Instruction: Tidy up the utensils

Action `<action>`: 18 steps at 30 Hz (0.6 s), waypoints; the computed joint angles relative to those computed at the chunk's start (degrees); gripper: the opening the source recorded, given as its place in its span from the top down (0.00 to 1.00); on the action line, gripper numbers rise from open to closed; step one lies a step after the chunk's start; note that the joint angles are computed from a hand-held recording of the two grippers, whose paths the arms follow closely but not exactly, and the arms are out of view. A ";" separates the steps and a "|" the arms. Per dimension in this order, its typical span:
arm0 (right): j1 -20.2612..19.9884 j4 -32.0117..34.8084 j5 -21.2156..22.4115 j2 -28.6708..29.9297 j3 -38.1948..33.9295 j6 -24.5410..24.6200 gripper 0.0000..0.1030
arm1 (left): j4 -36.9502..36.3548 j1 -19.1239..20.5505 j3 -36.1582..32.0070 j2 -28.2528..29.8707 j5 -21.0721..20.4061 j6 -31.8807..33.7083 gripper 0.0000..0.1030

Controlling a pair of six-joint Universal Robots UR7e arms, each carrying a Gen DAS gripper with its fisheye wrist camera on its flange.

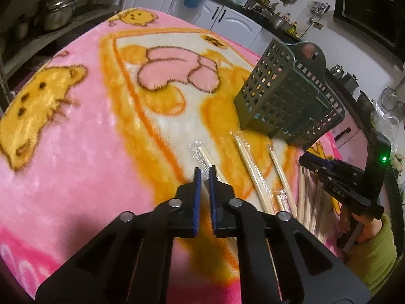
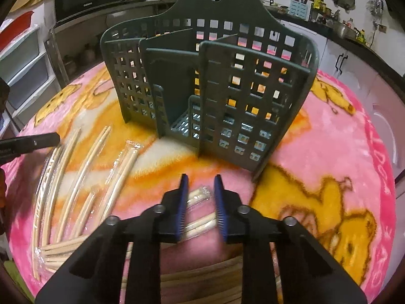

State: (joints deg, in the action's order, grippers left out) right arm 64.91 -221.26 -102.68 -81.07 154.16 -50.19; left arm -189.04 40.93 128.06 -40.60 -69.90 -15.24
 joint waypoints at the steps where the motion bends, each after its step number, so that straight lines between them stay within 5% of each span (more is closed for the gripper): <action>1: -0.27 0.10 0.61 -0.25 0.16 0.02 0.92 | -0.02 -0.07 -0.05 -0.09 0.14 0.15 0.99; 12: -1.57 1.46 11.67 -10.69 4.82 -0.11 0.97 | -1.75 -1.94 0.33 -2.59 0.80 3.13 1.00; 18: 2.15 5.33 13.74 -18.75 5.85 -0.27 0.97 | -2.50 -4.63 -0.42 -3.80 0.55 5.59 1.00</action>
State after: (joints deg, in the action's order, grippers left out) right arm 67.05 -215.93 -88.94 -99.82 160.02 -50.46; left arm -191.54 36.30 127.64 -44.41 -69.35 -9.65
